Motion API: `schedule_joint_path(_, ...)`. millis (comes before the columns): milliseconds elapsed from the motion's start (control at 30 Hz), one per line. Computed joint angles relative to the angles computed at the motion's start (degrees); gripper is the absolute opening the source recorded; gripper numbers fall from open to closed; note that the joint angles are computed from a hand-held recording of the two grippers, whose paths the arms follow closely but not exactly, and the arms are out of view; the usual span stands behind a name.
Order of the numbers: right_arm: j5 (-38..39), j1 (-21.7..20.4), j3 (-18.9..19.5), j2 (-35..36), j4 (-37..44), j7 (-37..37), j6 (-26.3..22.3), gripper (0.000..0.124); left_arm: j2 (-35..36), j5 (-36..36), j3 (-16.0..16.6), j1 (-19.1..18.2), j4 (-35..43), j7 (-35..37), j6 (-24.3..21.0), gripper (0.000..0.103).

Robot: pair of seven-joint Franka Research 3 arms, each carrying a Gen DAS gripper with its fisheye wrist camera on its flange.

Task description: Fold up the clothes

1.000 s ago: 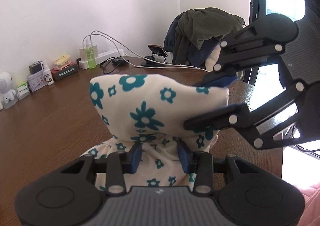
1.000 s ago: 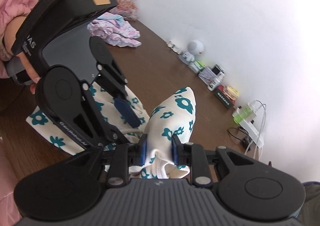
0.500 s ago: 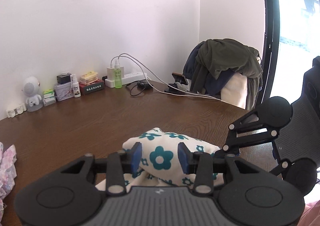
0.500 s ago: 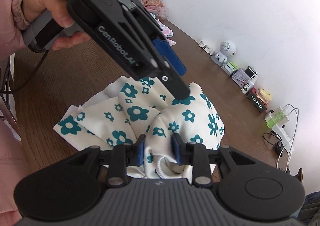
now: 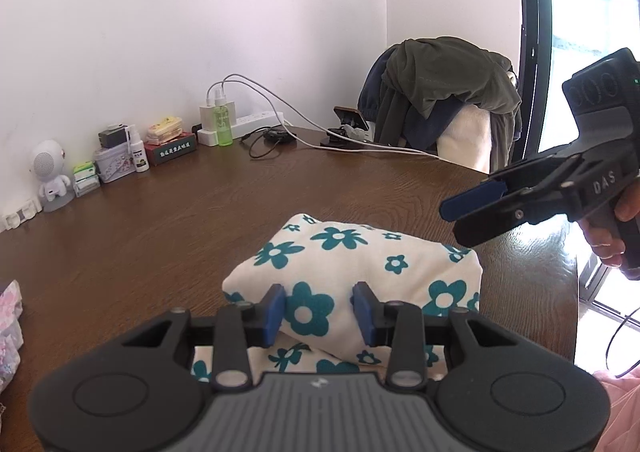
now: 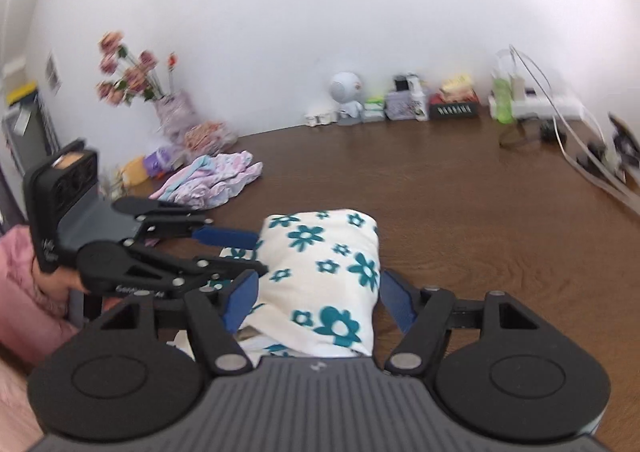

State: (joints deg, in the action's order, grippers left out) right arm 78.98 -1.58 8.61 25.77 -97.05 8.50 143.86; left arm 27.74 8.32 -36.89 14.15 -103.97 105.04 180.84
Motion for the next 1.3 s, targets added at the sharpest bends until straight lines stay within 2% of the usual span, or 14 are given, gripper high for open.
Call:
schedule_joint_path(33, -0.7, -0.4, -0.4, 1.7, 1.6, 4.2, -1.6, 0.069, -0.3, 0.2, 1.0, -0.8, -0.2, -0.3, 0.1, 0.036)
schedule_joint_path(133, -0.2, -1.7, 0.2, 4.9, 3.9, 9.4, -4.0, 0.069, -0.8, 0.4, 1.9, -1.5, -0.9, -1.2, 0.7, 0.036)
schedule_joint_path(233, 0.9, -3.1, 1.3, 7.0, 4.9, 12.2, -6.5, 0.069, -1.3, 1.0, 2.6, -2.0, -1.1, -1.8, 0.7, 0.036)
schedule_joint_path(733, 2.5, -4.5, 2.6, 9.6, 5.2, 15.6, -9.8, 0.070, -2.2, 0.6, 0.9, 0.2, -3.3, -2.3, 1.0, 0.036)
schedule_joint_path(967, 2.8, -3.5, 3.0, 9.6, 5.3, 16.5, -8.5, 0.069, -1.9, 1.2, 0.2, 1.1, -3.5, -3.1, 1.4, 0.036)
schedule_joint_path(1000, 2.5, -3.2, 3.0, 9.6, 5.3, 17.1, -8.0, 0.066, -2.0, 1.4, 1.1, 0.2, -3.4, -3.7, 1.6, 0.036)
schedule_joint_path(1067, 2.7, -2.4, 3.0, 8.9, 4.7, 16.3, -5.7, 0.051, -2.3, 2.0, 3.2, -1.7, -3.0, -4.7, 1.8, 0.035)
schedule_joint_path(1133, 2.6, -1.2, 2.9, 7.1, 3.4, 12.1, -1.9, 0.045, -2.4, 2.6, 5.1, -3.6, -2.7, -5.6, 1.9, 0.035)
schedule_joint_path(1167, 2.0, -0.1, 2.7, 5.9, 2.7, 9.0, 0.7, 0.045, -2.4, 3.0, 5.0, -3.6, -2.5, -5.6, 1.3, 0.036)
schedule_joint_path(1300, 3.6, 5.8, 3.8, 0.3, -1.8, -17.4, 19.7, 0.045, -2.7, 2.7, 4.3, -3.0, -2.8, -4.2, -0.2, 0.037)
